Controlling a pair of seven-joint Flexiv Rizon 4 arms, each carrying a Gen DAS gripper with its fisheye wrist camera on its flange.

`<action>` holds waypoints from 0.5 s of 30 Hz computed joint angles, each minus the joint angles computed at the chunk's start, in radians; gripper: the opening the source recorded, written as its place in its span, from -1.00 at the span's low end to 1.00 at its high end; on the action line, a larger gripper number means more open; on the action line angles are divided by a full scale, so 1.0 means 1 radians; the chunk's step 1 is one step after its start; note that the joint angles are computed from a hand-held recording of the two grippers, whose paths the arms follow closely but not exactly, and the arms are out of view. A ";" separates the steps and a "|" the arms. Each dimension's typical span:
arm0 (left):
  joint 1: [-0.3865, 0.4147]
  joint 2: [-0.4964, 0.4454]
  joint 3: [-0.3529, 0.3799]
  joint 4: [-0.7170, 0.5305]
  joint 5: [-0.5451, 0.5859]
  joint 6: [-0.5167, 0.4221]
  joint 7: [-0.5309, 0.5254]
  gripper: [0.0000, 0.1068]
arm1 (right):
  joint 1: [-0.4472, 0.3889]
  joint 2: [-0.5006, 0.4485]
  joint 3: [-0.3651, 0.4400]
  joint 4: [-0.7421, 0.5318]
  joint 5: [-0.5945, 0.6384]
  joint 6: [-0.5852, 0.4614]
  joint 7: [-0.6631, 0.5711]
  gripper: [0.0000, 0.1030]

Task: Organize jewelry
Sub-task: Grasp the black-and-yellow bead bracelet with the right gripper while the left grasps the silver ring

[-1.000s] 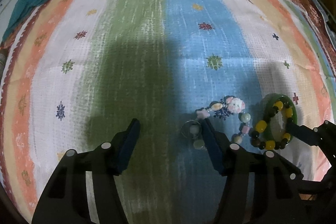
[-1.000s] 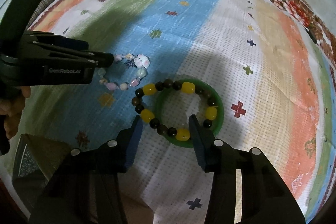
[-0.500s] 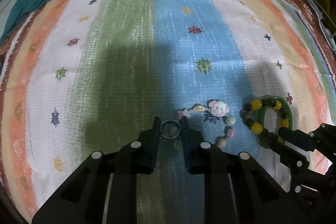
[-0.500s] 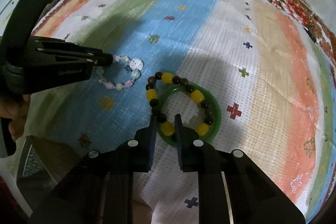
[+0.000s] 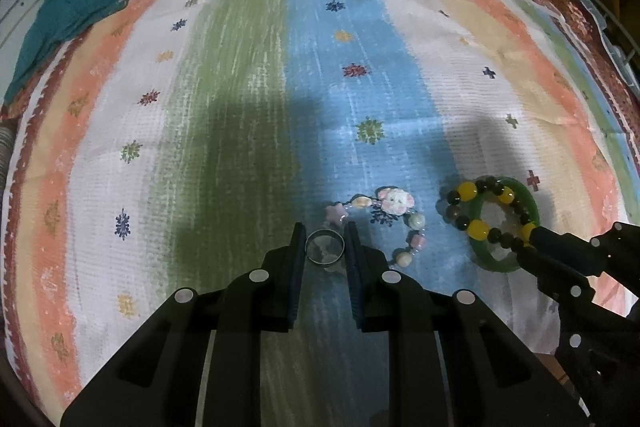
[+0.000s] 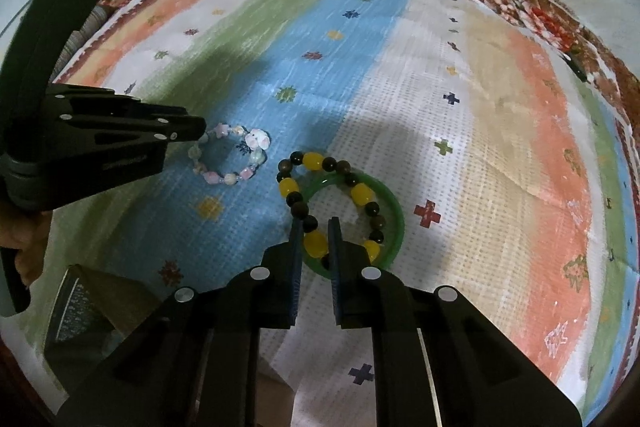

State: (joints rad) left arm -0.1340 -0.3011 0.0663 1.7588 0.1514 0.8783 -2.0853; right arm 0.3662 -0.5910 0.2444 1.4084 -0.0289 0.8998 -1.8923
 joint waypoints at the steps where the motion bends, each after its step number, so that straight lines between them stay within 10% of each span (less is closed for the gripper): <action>1: -0.002 0.004 0.001 0.002 0.003 0.000 -0.002 -0.65 | 0.002 0.003 -0.003 0.006 -0.001 0.008 0.004 -0.74; 15: -0.017 0.049 -0.002 0.005 0.056 -0.007 -0.041 -0.65 | 0.002 0.055 -0.023 0.086 -0.033 0.152 0.108 -0.75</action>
